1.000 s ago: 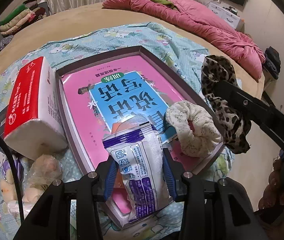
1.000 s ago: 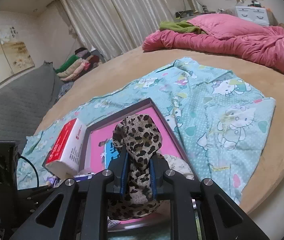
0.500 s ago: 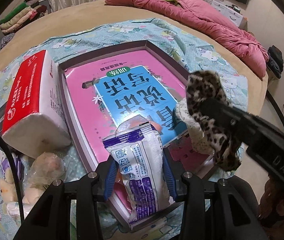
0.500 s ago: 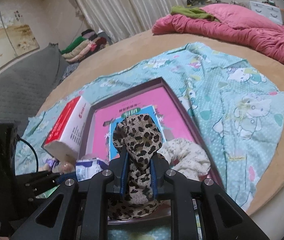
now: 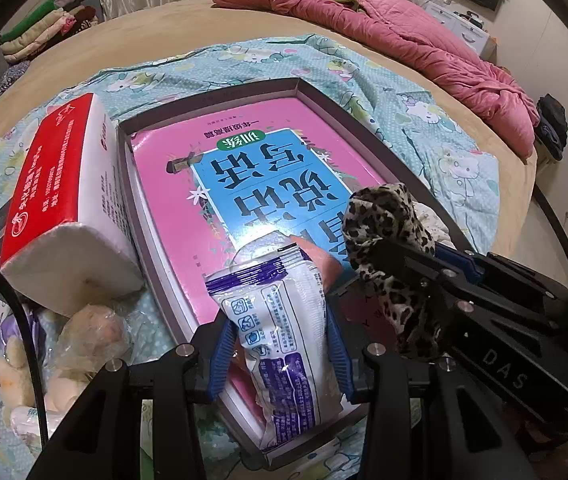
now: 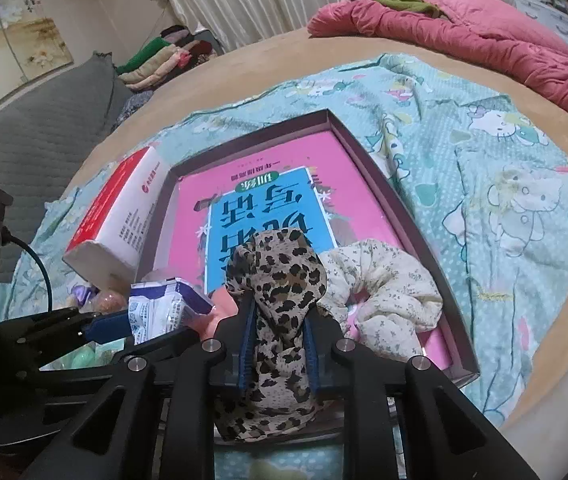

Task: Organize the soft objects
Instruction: 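Lower the leopard scrunchie beside the cream scrunchie while the left holds wipes over tray, then open the right gripper releasing the leopard scrunchie while the left releases the wipes pack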

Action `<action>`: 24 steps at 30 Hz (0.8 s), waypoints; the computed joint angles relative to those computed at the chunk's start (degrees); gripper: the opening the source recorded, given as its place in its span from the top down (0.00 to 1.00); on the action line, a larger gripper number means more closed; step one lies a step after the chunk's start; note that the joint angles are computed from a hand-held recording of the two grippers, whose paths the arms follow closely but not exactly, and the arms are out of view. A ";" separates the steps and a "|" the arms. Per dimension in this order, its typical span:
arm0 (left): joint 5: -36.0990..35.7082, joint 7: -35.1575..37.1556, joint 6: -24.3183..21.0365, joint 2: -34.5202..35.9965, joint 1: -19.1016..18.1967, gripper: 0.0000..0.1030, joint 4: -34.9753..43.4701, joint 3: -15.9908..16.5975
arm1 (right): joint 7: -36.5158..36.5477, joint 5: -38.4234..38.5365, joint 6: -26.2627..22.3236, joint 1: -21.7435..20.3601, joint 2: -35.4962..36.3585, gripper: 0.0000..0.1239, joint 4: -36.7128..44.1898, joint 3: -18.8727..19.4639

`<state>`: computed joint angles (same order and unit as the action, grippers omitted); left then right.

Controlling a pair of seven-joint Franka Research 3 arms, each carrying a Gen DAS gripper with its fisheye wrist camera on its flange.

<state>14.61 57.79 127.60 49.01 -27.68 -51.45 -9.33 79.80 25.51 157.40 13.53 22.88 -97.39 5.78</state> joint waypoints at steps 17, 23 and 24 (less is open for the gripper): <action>-1.08 0.59 2.54 -1.53 0.86 0.58 -3.13 -0.98 | -2.51 3.40 1.84 -1.05 -0.63 0.63 -0.81 1.32; -1.61 0.39 4.26 -2.81 1.39 0.58 -5.43 -1.40 | -2.70 4.16 3.27 -0.87 -1.45 0.62 -1.75 1.15; -1.95 0.51 4.41 -2.82 1.62 0.58 -5.54 -1.62 | -2.67 4.45 3.54 -0.95 -1.53 0.62 -1.87 1.18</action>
<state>12.67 58.30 132.00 46.18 -26.06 -56.99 -10.95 77.13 29.96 160.94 12.58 21.35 -99.26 6.96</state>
